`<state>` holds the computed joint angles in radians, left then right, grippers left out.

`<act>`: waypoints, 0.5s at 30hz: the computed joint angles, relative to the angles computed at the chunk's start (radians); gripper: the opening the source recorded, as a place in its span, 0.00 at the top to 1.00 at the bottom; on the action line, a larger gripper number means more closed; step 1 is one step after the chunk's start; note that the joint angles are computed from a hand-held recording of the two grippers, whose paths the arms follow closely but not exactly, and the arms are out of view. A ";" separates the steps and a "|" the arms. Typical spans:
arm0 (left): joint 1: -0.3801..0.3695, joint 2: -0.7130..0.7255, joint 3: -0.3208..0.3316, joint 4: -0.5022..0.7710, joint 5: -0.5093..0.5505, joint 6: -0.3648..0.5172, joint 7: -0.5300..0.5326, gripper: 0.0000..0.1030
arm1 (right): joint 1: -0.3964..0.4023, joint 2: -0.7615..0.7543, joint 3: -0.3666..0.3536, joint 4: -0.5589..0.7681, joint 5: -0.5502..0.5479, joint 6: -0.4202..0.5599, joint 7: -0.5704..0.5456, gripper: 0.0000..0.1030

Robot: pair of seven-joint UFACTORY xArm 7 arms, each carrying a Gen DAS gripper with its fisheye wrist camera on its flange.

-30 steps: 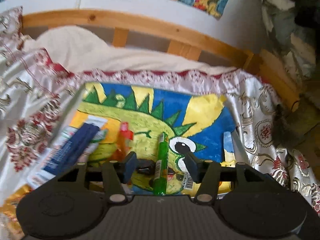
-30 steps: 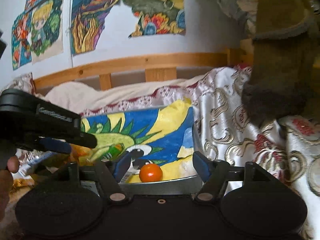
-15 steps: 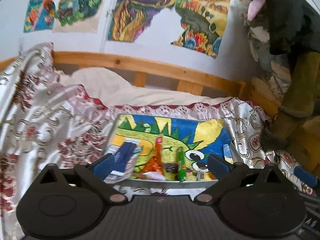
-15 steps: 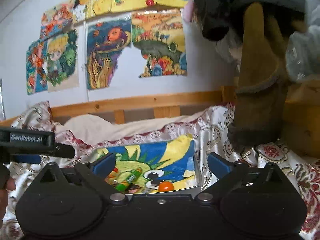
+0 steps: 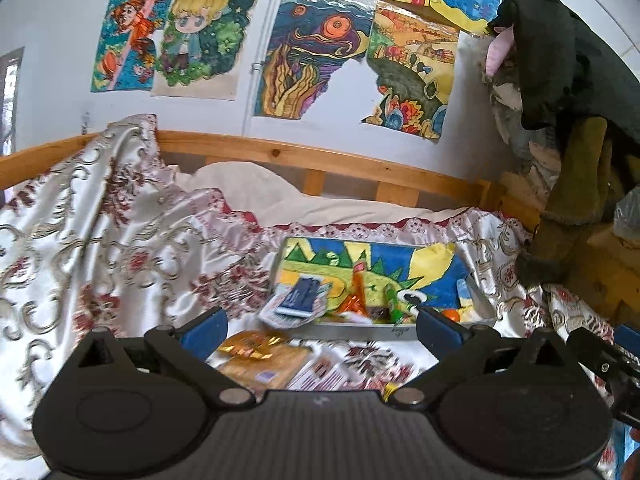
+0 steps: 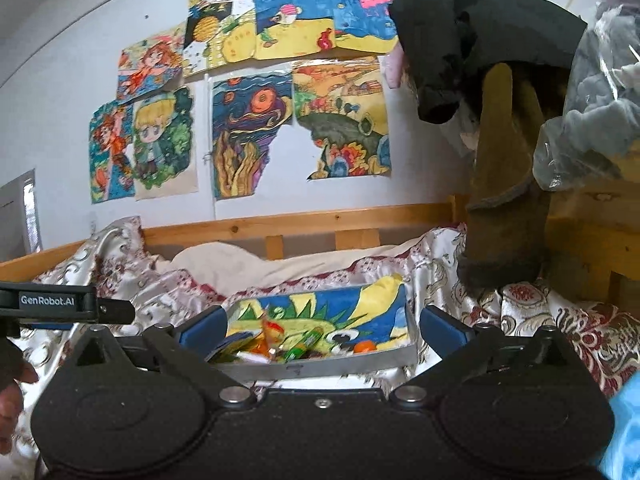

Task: Organize snacks
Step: 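Withdraw both open tools back from the dinosaur box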

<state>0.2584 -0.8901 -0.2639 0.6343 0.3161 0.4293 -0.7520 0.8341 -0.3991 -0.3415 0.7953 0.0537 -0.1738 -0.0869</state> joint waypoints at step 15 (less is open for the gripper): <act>-0.100 -0.333 0.038 -0.123 -0.053 0.388 0.064 0.00 | -0.106 -0.243 0.187 -0.178 0.071 0.206 -0.074 0.01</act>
<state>0.1582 -1.2233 -0.2255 0.5112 0.2630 0.8177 -0.6884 0.7283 -0.6417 -0.1548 0.6175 0.1249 0.0319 -0.1611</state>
